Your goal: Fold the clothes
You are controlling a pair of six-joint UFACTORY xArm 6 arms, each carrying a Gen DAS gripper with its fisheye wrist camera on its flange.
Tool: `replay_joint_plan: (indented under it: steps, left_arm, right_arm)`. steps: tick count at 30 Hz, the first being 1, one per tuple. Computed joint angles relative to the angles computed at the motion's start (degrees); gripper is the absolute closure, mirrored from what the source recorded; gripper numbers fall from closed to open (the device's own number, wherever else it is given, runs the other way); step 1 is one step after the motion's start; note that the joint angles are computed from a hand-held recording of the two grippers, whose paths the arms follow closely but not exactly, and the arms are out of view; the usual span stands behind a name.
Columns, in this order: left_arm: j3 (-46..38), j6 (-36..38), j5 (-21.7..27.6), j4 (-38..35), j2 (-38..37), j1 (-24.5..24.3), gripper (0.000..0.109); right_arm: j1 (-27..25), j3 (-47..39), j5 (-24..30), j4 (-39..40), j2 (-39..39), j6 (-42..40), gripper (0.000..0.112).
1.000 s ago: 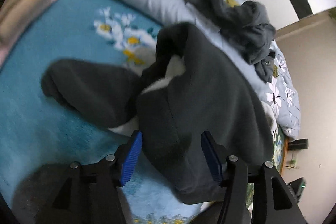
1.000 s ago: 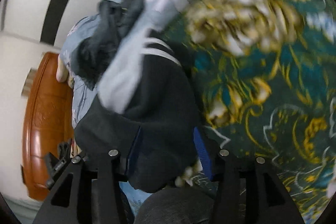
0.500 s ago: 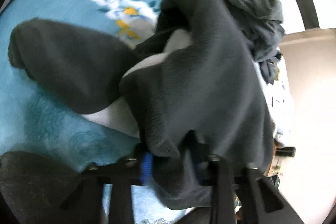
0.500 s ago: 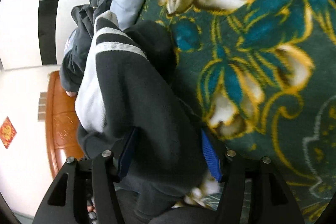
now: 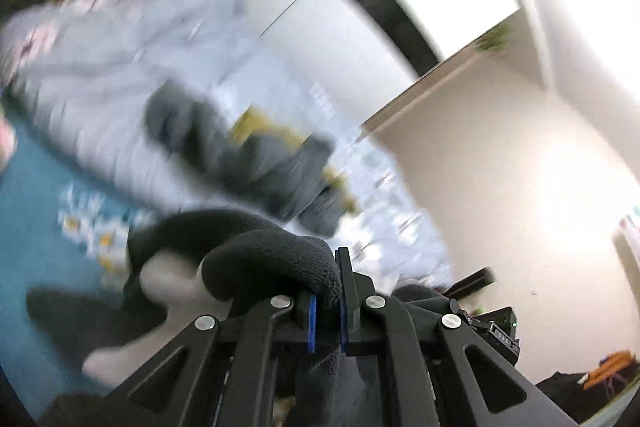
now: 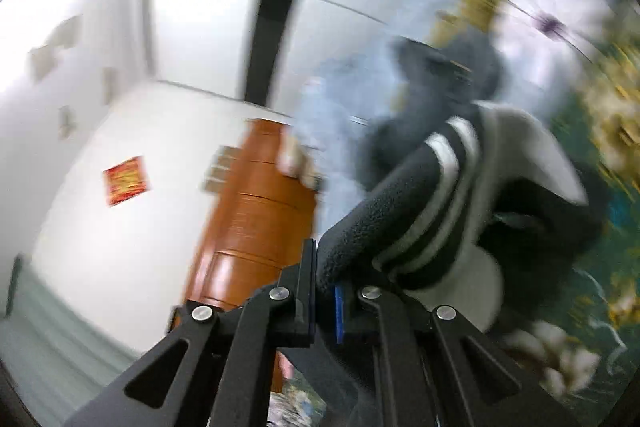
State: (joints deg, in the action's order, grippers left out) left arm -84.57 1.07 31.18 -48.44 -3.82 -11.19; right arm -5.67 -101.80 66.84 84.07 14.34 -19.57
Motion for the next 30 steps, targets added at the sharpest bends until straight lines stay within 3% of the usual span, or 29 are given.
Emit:
replay_joint_plan:
  steps: [6,13,18,21,24,27,30]
  left_arm:
    - [0.65,13.35,-1.72,-6.92,-11.29,1.56,0.101]
    - [-2.6,21.28,2.28,-7.8,-22.83,5.14,0.1]
    - [-14.07,16.57,8.9,-0.53,-18.55,8.34,0.1]
    - [-17.05,10.4,13.57,3.58,-13.89,9.15,0.099]
    - [-13.16,4.88,17.95,6.69,-11.45,9.84,0.099]
    - [-5.43,-0.68,18.96,13.46,-9.8,8.41,0.1]
    - [1.64,-3.98,20.48,15.6,-7.29,7.01,0.1]
  right_arm:
    - [-2.09,-2.59,-1.1,10.33,-6.44,-6.02,0.105]
    - [-8.23,-1.84,5.55,14.87,-17.76,-10.54,0.105]
    - [-11.34,-8.04,8.27,11.79,-19.52,-8.59,0.105]
    - [-10.92,-7.48,7.87,7.08,-19.43,-6.44,0.105]
    - [-9.48,0.88,6.32,0.98,-20.84,-3.59,0.105]
    - [-7.93,8.31,4.07,-5.04,-21.08,0.12,0.105]
    - [-6.43,18.71,0.33,-11.09,-21.52,3.95,0.105]
